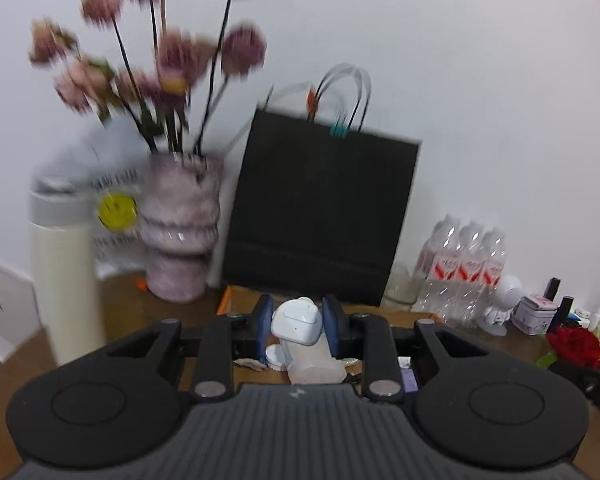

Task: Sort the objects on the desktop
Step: 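Carry the white cap and red rose in both grippers to the box, then open both grippers to drop the cap and rose into the box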

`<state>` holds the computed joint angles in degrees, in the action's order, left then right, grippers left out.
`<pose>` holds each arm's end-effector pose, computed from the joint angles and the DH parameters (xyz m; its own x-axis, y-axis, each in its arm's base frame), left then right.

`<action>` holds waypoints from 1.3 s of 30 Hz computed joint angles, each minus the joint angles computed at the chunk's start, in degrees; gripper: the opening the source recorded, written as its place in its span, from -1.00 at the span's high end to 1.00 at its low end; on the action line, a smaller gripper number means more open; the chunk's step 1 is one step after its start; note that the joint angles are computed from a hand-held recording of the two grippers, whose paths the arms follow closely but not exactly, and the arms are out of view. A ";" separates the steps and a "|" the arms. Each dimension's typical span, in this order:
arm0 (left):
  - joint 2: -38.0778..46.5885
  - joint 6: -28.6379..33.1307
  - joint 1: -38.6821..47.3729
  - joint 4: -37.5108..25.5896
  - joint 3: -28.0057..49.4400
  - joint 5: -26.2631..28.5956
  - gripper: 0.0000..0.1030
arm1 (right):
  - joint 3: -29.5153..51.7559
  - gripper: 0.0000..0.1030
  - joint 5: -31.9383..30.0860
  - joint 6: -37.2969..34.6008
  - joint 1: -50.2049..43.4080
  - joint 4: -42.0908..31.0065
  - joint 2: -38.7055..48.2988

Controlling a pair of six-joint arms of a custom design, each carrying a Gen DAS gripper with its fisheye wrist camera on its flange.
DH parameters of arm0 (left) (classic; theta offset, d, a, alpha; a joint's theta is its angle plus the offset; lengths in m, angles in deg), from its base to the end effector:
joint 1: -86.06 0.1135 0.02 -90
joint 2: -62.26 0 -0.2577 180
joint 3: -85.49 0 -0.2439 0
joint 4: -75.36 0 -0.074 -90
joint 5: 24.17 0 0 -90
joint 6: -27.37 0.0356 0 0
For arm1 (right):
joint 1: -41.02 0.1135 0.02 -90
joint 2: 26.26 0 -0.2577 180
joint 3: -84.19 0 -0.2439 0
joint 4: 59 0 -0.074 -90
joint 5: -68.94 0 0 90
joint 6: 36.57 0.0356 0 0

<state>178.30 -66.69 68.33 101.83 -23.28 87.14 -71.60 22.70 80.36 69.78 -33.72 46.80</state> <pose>0.3846 -0.1365 0.1394 -0.3423 0.0402 -0.9387 0.5895 0.7871 -0.1813 0.1844 0.0731 0.1365 -0.2182 0.2534 -0.9424 0.3444 0.9236 0.1685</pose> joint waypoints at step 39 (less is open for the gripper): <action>19.36 11.34 -6.45 -72.59 56.29 -16.61 -1.00 | 60.75 -0.71 -38.53 2.40 -32.58 -64.15 35.26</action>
<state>197.65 -55.35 61.88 29.24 33.01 70.52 -10.85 -15.83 82.76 37.21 -97.87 82.05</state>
